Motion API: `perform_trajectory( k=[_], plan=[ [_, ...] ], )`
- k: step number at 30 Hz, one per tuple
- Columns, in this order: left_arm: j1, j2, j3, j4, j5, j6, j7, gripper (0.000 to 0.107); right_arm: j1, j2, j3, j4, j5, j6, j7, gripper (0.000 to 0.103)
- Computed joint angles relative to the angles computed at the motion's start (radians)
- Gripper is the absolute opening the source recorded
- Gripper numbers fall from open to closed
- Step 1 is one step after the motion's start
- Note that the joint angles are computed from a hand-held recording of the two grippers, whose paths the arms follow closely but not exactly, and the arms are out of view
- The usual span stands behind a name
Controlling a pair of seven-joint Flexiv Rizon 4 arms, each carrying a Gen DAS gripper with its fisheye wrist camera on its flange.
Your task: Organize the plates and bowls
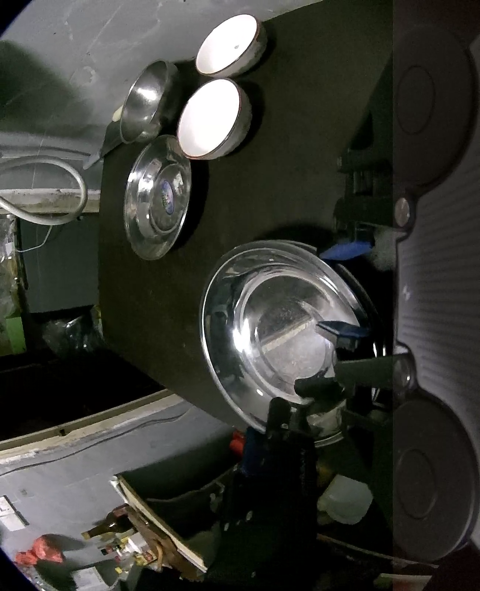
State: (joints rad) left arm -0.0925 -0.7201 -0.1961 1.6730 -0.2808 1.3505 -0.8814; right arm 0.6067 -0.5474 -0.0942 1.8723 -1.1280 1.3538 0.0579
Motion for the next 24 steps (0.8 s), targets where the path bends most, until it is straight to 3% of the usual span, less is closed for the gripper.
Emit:
perform_trajectory(
  k=[1,3,6,9,13,16,19,24],
  plan=[
    [0.004,0.001,-0.004,0.001,-0.004,0.003,-0.001,0.049,-0.003,0.000,0.004,0.002,0.008,-0.001,-0.001,0.043],
    [0.015,0.001,-0.018,0.005,-0.014,0.016,0.000,0.066,-0.002,0.001,-0.002,0.008,0.004,0.010,0.014,0.046],
    [0.021,-0.007,-0.029,-0.001,-0.022,0.051,-0.003,0.083,0.001,0.006,-0.016,0.015,-0.015,0.017,0.046,0.059],
    [0.017,-0.025,-0.031,-0.025,-0.018,0.076,-0.008,0.093,-0.005,0.007,-0.018,0.019,-0.027,0.020,0.068,0.073],
    [-0.014,-0.054,0.005,-0.079,-0.002,0.088,-0.040,0.101,-0.012,0.008,-0.027,0.018,-0.056,0.025,0.103,0.093],
    [-0.058,-0.088,0.063,-0.142,0.005,0.095,-0.108,0.102,-0.021,0.012,-0.024,0.010,-0.077,-0.014,0.100,0.097],
    [-0.082,-0.129,0.098,-0.218,0.006,0.090,-0.181,0.102,-0.043,0.016,-0.049,-0.004,-0.175,-0.012,0.163,0.099],
    [-0.095,-0.233,0.086,-0.401,0.008,0.074,-0.246,0.102,-0.108,0.000,-0.066,-0.067,-0.309,-0.033,0.229,0.101]
  ],
)
